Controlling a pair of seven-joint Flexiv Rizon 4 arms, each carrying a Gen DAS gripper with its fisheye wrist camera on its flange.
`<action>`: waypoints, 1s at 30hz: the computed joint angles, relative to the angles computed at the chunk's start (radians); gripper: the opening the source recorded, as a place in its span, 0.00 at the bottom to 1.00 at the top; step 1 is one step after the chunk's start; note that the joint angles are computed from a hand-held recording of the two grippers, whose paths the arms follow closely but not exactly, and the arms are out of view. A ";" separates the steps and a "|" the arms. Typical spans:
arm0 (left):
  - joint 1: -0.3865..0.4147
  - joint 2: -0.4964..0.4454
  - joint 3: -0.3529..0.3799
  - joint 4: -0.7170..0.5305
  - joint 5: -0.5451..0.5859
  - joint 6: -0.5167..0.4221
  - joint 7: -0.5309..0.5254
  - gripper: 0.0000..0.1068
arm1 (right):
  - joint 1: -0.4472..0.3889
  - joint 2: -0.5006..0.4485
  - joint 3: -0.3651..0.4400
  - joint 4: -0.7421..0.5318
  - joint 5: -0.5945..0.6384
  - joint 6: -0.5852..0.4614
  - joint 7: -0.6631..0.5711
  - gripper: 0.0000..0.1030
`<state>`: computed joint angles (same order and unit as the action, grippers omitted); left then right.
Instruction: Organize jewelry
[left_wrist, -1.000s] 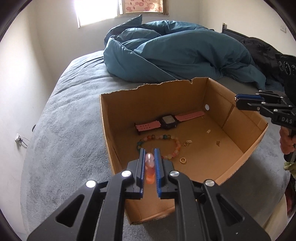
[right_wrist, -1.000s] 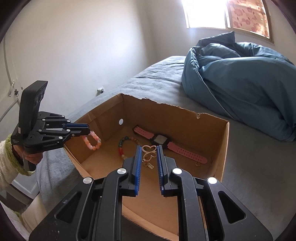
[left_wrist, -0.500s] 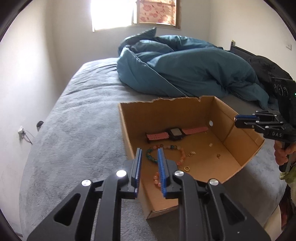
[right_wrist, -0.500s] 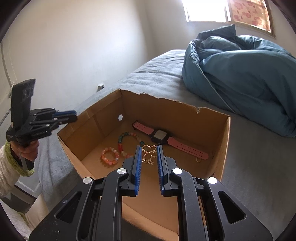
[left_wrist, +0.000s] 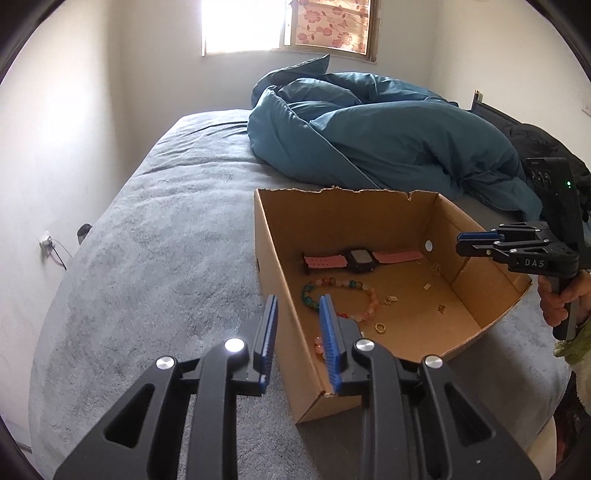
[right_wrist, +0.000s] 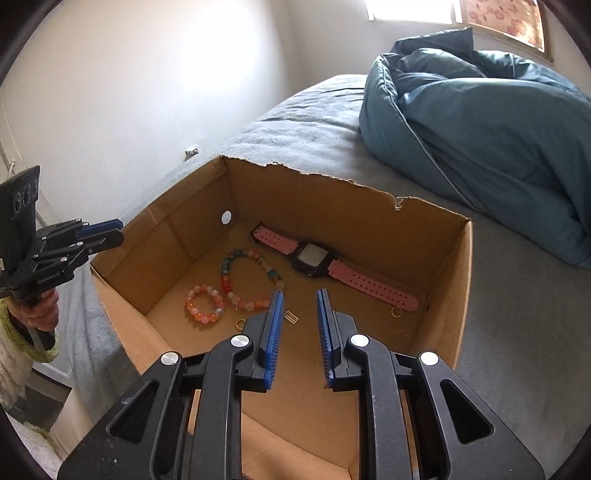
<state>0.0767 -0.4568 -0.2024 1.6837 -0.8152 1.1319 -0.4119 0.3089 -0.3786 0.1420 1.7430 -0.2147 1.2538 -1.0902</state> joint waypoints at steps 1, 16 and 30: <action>0.001 0.000 0.000 0.001 -0.002 -0.001 0.000 0.21 | 0.003 0.006 -0.004 0.005 -0.003 0.002 0.007 0.19; -0.008 0.031 0.015 0.028 -0.056 -0.040 0.022 0.32 | 0.081 0.260 -0.278 0.346 -0.627 0.211 0.720 0.40; 0.001 0.002 0.034 -0.007 -0.015 -0.142 -0.096 0.37 | -0.051 0.211 -0.092 0.374 -0.464 0.189 0.708 0.40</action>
